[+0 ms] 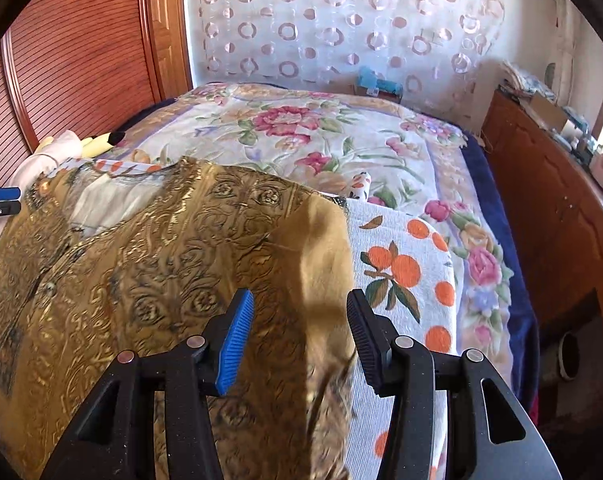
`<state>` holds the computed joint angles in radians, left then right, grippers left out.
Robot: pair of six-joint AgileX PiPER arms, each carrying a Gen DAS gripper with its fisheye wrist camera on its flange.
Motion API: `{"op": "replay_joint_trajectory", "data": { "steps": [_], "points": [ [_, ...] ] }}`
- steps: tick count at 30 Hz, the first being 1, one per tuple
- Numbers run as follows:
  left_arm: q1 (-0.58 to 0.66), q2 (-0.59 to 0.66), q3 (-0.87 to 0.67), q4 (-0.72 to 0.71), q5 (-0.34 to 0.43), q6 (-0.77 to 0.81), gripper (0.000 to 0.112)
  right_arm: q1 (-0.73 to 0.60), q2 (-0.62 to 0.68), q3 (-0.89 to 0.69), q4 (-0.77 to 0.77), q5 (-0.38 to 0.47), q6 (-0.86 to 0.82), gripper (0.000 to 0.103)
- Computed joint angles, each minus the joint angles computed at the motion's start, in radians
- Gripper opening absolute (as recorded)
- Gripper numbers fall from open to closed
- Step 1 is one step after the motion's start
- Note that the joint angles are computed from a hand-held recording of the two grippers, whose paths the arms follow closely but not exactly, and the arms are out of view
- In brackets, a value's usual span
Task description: Fold small clothes
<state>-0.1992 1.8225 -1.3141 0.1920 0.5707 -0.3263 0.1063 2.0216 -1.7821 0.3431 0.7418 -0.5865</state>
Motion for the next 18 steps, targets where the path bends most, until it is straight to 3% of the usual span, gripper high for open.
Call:
{"op": "replay_joint_trajectory", "data": {
  "steps": [7,12,18],
  "points": [
    [-0.001,0.083,-0.098,0.001,0.06,0.014,0.063,-0.003,0.089,-0.114,-0.025,0.058,0.031,0.051],
    [-0.001,0.106,-0.129,-0.003,0.068,0.031,0.056,-0.027,0.091,-0.097,0.048,0.032,-0.014,0.058],
    [0.006,0.099,-0.125,-0.034,0.056,0.06,0.021,-0.029,0.064,-0.023,0.086,-0.03,-0.062,0.061]
  ]
}}
